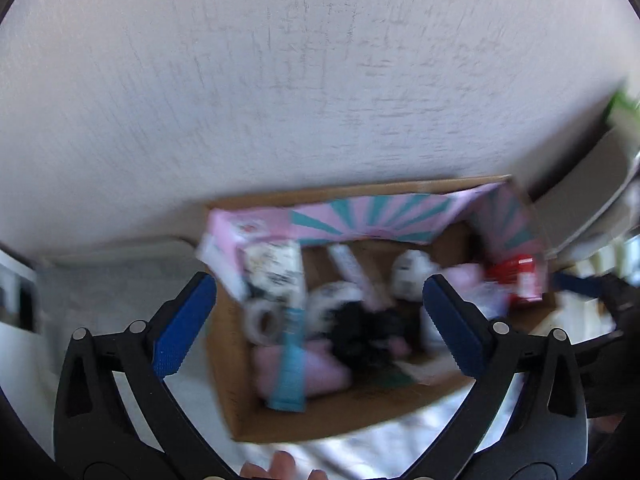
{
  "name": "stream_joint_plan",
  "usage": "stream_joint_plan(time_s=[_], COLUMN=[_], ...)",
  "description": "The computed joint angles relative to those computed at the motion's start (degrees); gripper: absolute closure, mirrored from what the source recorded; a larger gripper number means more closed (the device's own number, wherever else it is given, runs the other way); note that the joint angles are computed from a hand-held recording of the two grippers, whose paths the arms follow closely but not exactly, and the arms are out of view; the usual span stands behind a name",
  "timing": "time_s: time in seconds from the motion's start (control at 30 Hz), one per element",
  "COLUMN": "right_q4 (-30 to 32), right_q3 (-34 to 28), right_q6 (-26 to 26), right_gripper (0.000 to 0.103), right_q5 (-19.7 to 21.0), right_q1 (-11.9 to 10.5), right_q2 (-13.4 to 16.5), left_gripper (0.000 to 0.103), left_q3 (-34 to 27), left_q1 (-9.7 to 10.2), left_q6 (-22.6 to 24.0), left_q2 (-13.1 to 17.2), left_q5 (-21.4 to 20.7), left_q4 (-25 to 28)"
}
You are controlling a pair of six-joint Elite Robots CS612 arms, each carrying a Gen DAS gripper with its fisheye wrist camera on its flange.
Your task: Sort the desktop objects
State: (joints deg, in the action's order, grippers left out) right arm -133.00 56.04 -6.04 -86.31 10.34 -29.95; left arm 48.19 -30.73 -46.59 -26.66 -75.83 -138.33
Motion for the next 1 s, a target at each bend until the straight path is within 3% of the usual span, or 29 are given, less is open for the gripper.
stream_joint_plan(time_s=[0.07, 0.13, 0.37, 0.57, 0.73, 0.87, 1.0], right_q4=[-0.24, -1.01, -3.09, -4.35, -8.78, -10.03, -12.49], right_q3=[0.59, 1.36, 5.04, 8.07, 12.69, 15.11, 17.50], right_q6=[0.17, 0.09, 0.89, 1.54, 1.89, -0.02, -1.73], right_gripper=[0.000, 0.000, 0.000, 0.000, 0.000, 0.000, 0.000], right_q5=[-0.20, -0.16, -1.24, -2.81, -3.98, -2.66, -5.20], right_q1=[0.11, 0.22, 0.58, 1.25, 2.26, 2.99, 4.23], right_q2=[-0.27, -0.49, -2.83, -5.16, -8.11, -10.04, -11.60], left_gripper=[0.000, 0.000, 0.000, 0.000, 0.000, 0.000, 0.000], left_q3=[1.99, 2.82, 9.57, 17.70, 24.07, 26.92, 29.89], left_q1=[0.59, 0.77, 0.01, -0.66, -0.12, -0.12, -0.19], left_q6=[-1.45, -0.84, -1.69, -3.63, -5.07, -7.13, -5.33], left_q2=[-0.74, -1.19, -7.21, -12.17, -15.33, -17.53, -19.94], left_q5=[-4.06, -5.32, 0.42, 2.81, -0.83, -0.76, -1.61], left_q4=[-4.01, -4.57, 1.08, -0.75, -6.53, -5.14, -4.93])
